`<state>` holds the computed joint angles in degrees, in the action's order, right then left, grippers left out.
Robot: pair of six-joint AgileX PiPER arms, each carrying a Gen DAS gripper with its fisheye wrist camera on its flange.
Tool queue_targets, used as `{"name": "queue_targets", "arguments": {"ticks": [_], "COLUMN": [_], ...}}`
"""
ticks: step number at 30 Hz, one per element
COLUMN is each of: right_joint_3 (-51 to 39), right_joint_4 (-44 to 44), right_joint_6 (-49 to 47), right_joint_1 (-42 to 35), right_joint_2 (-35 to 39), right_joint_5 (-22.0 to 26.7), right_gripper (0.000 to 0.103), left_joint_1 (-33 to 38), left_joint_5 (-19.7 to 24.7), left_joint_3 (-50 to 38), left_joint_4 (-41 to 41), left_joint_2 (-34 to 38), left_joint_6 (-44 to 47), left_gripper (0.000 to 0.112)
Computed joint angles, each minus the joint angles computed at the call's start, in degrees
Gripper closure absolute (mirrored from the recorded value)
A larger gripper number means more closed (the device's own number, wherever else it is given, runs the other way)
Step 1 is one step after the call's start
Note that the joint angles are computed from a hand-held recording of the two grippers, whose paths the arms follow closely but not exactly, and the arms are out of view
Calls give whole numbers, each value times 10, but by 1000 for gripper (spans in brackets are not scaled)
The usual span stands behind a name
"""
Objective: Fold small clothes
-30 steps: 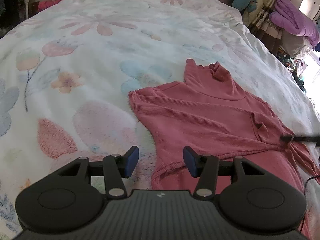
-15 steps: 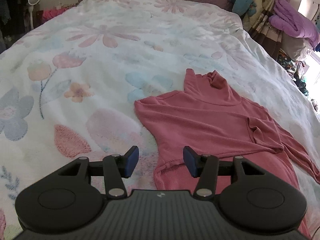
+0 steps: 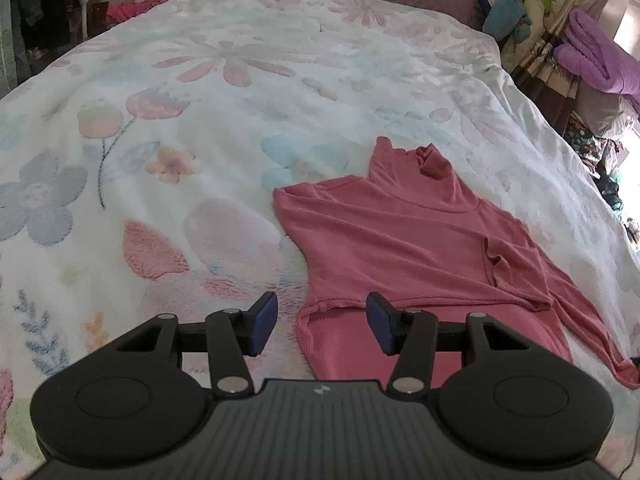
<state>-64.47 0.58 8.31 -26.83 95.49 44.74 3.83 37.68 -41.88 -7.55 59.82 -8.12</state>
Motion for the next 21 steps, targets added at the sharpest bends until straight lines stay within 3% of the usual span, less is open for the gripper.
{"name": "queue_targets", "arguments": {"ticks": [2,6,11,16,18,21], "right_joint_3": [7,10,-79,-279,-378,-519], "right_joint_4": [-26,11,106,139,122,117], "right_joint_6": [13,-31,-98,-70,-36,18], "right_joint_1": [5,-1,30,152,226,326], "right_joint_2": [-6,-64,-131,-109,-70,6], "right_joint_5": [-6,-6,32,90,121,161], "right_gripper": [100,101,101,103,103,103], "left_joint_1": [7,19,31,7,-16,-33], "left_joint_5": [11,25,29,33,37,35], "left_joint_3": [-4,-7,-8,-39,-60,-81], "left_joint_4": [-5,-17,-49,-41,-17,-8], "left_joint_2": [-9,-24,-34,-29,-20,-12], "left_joint_6": [2,25,46,33,9,-12], "left_gripper": [52,52,52,55,63,63]}}
